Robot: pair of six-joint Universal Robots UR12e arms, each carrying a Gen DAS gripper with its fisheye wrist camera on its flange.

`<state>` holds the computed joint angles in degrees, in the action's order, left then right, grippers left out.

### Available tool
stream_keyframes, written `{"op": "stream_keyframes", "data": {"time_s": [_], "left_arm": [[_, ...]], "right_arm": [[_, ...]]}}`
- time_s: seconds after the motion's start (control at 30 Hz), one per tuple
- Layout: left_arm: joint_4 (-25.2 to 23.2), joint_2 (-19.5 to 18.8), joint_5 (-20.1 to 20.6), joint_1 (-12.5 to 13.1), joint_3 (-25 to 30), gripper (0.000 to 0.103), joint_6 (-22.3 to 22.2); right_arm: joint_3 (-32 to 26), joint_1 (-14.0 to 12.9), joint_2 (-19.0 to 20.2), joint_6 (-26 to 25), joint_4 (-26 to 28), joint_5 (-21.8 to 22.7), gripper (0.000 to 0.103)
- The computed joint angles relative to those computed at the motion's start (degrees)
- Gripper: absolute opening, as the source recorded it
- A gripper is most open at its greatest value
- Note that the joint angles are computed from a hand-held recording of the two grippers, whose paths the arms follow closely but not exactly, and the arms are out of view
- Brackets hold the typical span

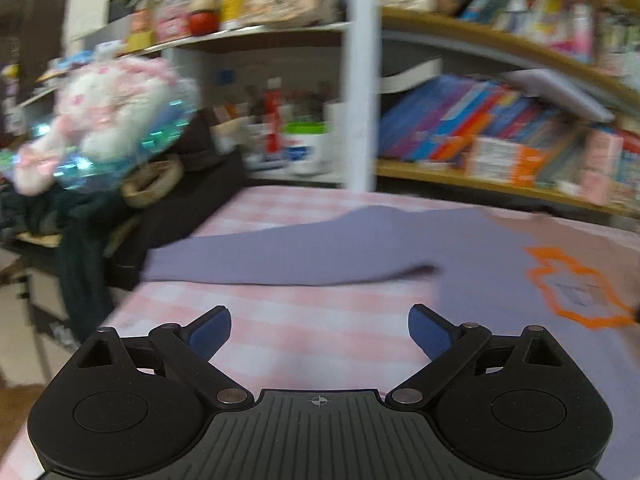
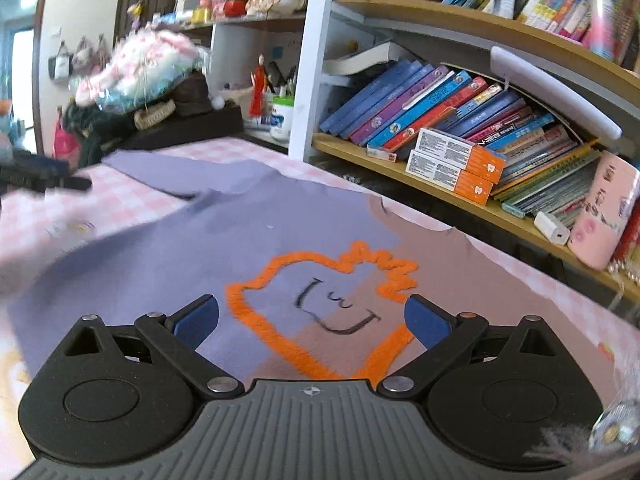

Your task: Fold clothes

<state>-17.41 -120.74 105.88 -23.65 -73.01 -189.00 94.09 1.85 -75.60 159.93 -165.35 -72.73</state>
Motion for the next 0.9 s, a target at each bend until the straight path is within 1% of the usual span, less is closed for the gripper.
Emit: {"op": "stream_keyframes", "data": {"time_s": [0.03, 0.13, 0.2, 0.33, 0.4, 0.43, 0.5, 0.6, 0.7, 0.77, 0.9], "left_arm": [[-0.8, -0.5, 0.8, 0.3, 0.8, 0.096, -0.3], [-4.2, -2.2, 3.2, 1.2, 4.0, 0.096, -1.2], [-7.1, -3.6, 4.5, 2.0, 6.7, 0.095, -2.7], [-12.5, -5.9, 7.1, 3.3, 10.9, 0.094, -7.9], [-14.8, -6.7, 8.3, 3.9, 12.4, 0.091, -10.8], [-15.7, -7.0, 8.1, 4.2, 12.9, 0.09, -12.4], [-17.0, -7.2, 6.3, 4.9, 13.5, 0.082, -15.6], [-18.6, -7.7, 4.9, 5.6, 14.2, 0.074, -20.1], [-18.4, -7.6, 3.4, 5.9, 14.2, 0.073, -22.9], [-16.8, -7.2, -0.3, 6.3, 13.6, 0.07, -24.2], [-13.2, -7.1, -7.9, 6.9, 12.7, 0.07, -25.6]], "right_arm": [[-0.1, -0.2, 0.2, 0.4, 0.5, -0.1, 0.1], [0.5, -1.1, 0.3, 2.7, 1.2, 1.6, 0.1], [0.7, -1.5, 0.3, 3.3, 1.8, 2.3, 0.1], [1.4, -1.0, 0.2, 1.6, 1.1, 0.5, 0.1], [1.7, -0.9, 0.1, 0.6, 1.6, 0.3, 0.1], [1.7, -0.8, 0.1, 0.3, 1.5, 0.0, 0.1], [1.8, -0.8, 0.1, 0.1, 1.5, 0.2, 0.1], [1.5, -1.1, 0.2, 1.1, 2.1, 0.8, 0.1], [1.4, -1.3, 0.2, 1.9, 2.4, 1.2, 0.1], [1.4, -1.3, 0.2, 1.7, 2.4, 1.1, 0.1], [1.5, -1.2, 0.2, 1.2, 2.5, 0.9, 0.1]]}}
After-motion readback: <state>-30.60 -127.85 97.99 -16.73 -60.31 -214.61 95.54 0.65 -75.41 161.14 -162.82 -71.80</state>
